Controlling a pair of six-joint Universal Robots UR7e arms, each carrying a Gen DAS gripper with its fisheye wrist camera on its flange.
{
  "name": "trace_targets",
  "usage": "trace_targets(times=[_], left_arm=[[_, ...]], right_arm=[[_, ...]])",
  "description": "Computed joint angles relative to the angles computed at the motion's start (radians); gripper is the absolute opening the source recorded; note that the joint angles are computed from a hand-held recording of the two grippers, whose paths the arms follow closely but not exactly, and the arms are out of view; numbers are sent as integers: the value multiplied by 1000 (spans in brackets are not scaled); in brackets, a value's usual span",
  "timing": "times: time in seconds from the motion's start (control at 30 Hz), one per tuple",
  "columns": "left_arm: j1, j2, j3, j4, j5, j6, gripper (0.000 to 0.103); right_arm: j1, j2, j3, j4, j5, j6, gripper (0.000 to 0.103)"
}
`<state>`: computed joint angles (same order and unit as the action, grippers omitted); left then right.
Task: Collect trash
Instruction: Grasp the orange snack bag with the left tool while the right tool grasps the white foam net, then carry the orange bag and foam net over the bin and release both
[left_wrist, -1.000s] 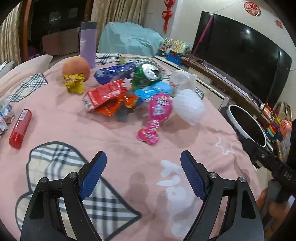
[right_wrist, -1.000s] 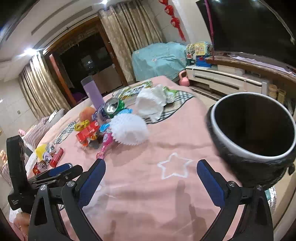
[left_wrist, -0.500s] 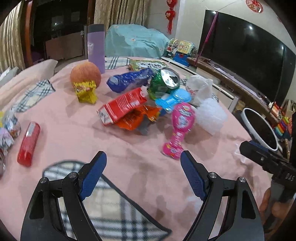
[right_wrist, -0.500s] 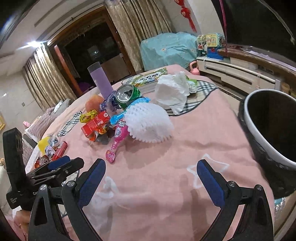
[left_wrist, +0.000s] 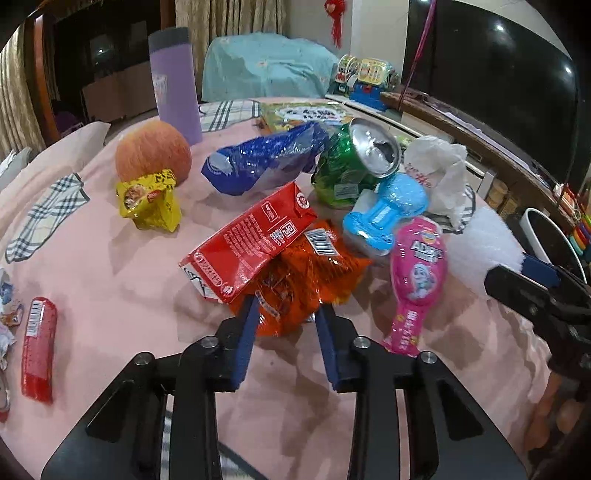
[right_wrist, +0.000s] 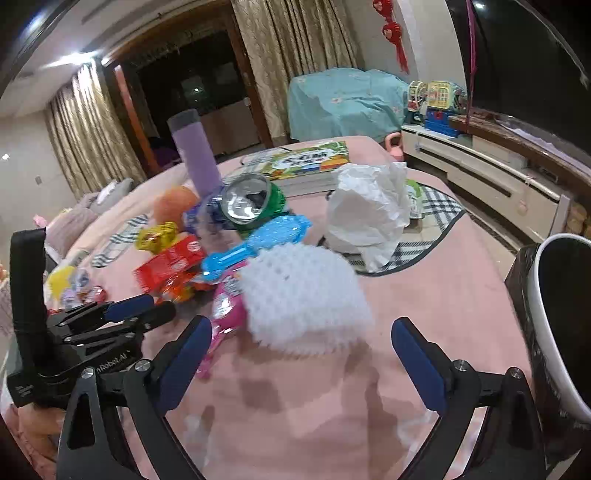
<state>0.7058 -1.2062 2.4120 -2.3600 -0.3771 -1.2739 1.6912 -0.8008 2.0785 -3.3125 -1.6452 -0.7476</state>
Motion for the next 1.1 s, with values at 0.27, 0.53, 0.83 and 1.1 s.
trace_targets(times=[0.27, 0.53, 0.83, 1.1], left_arm=[[-33, -6, 32, -69, 0, 30, 3], [-133, -39, 85, -67, -41, -87, 3], [-207, 57, 58, -208, -69, -15, 3], [-216, 178, -3, -381, -106, 133, 3]], right_arm=[[-23, -10, 5, 3, 22, -9, 21], [-69, -95, 75, 0, 98, 1, 18], [-108, -200, 141, 14, 146, -3, 18], [-160, -283, 190, 1, 166, 1, 18]])
